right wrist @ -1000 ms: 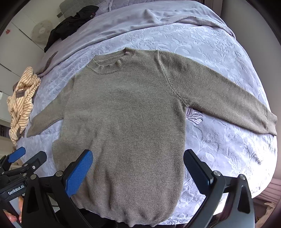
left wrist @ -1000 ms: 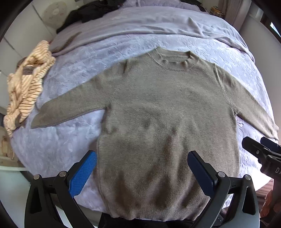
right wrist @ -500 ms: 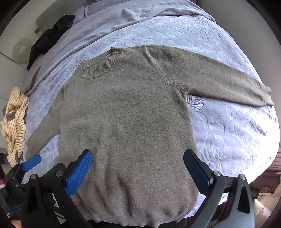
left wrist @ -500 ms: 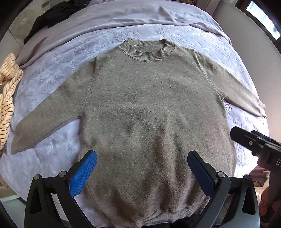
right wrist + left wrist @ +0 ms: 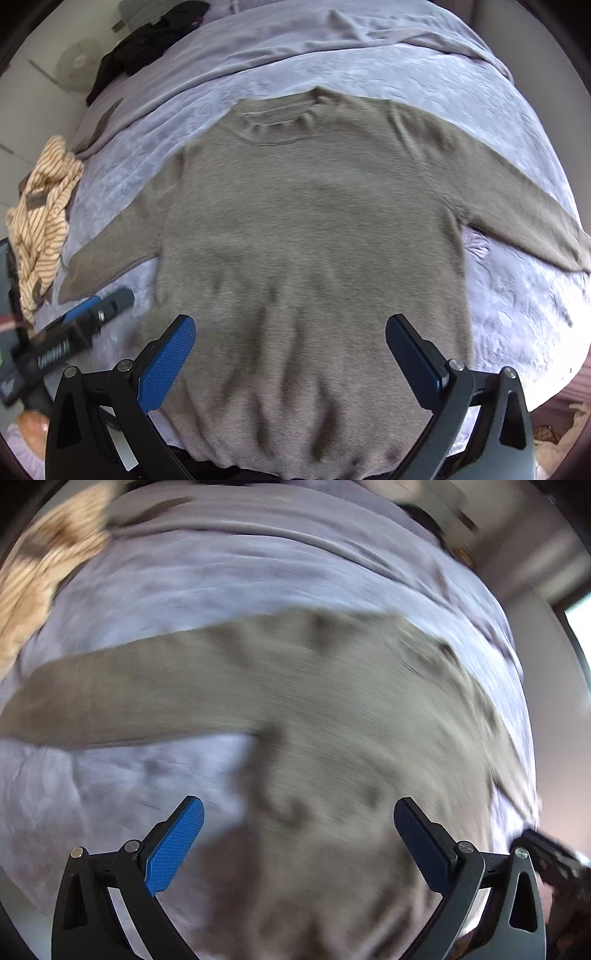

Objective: Fold small clothes
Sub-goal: 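Grasp the sweater sleeve cuff with the left gripper and lift it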

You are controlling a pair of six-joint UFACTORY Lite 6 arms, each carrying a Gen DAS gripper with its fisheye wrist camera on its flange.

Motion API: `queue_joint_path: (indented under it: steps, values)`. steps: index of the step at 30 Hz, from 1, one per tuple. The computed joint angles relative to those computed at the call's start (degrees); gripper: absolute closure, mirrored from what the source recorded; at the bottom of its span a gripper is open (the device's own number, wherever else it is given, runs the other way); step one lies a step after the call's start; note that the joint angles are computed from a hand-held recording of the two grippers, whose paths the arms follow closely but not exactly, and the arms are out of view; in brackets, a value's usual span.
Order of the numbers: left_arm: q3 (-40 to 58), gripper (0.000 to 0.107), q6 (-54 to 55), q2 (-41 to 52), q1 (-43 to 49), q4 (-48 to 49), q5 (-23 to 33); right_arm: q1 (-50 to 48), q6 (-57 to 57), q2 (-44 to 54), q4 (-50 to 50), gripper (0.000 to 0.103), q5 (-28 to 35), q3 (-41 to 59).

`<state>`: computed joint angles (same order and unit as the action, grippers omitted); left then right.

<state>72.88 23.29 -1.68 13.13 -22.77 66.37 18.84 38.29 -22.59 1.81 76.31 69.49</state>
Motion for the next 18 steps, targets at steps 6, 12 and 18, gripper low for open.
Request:
queue_joint_path:
  steps: [6, 12, 18]
  values:
    - [11.43, 0.004, 9.99, 22.32, 23.91, -10.22, -2.64, 8.39, 3.28, 6.8, 0.62, 0.0, -3.63, 3.92]
    - [26.64, 0.004, 10.39, 44.96, 36.35, -22.91, 5.23, 13.19, 4.23, 11.38, 1.8, 0.0, -7.0, 5.49]
    - [25.42, 0.004, 13.27, 45.38, 34.55, -31.19, 5.79, 15.61, 3.35, 16.67, 3.81, 0.0, -8.49, 6.96]
